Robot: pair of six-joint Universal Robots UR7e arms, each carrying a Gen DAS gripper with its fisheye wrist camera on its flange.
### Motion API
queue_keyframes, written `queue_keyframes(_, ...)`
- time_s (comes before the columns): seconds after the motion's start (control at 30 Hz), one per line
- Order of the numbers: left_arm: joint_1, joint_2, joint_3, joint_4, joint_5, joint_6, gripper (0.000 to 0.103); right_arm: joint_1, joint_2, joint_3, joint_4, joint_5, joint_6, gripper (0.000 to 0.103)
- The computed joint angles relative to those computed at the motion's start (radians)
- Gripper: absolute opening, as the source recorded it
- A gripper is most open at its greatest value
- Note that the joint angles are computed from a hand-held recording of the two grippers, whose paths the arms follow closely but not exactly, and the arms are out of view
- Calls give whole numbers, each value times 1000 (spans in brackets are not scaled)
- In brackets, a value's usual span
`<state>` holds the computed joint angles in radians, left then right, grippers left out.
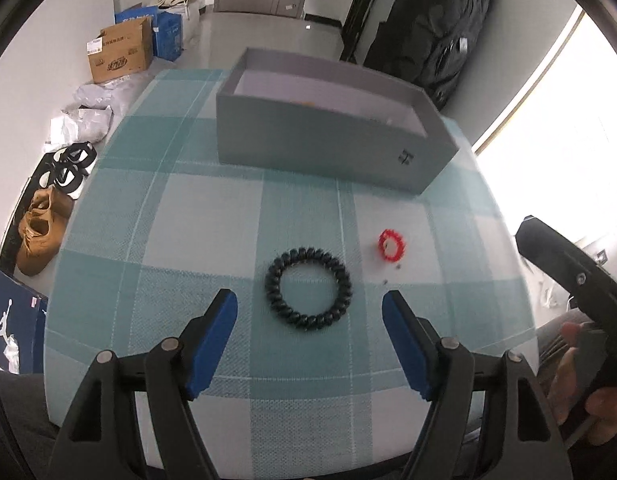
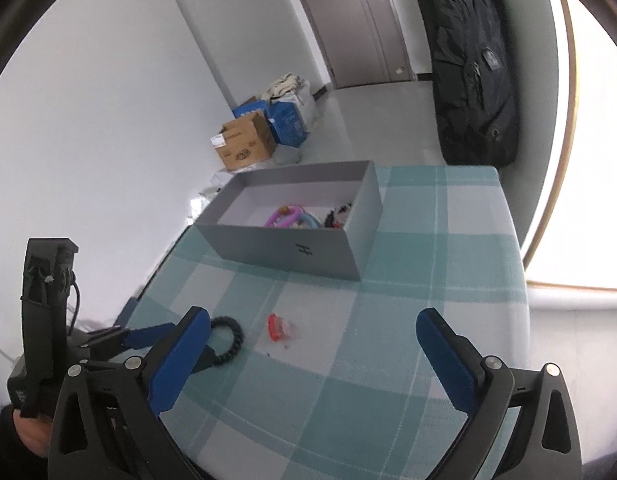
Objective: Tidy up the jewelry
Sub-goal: 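Move both open grippers back toward the black hair tie and red ring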
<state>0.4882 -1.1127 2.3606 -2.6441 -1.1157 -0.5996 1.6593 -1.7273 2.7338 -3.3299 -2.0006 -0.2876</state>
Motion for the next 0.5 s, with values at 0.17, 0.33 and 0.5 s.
queue_keyframes(0.17,7,32,-25,20,26,13,71,-1,10,2,13,-33,17,103)
queue_keyframes(0.33,-8,46,-9,1,38,27,71,-11,9,-1,24,-29,26,103)
queue_keyframes(0.5,-28,59,-5,7,75,17,71,-10,7,-1,30,-35,28,103)
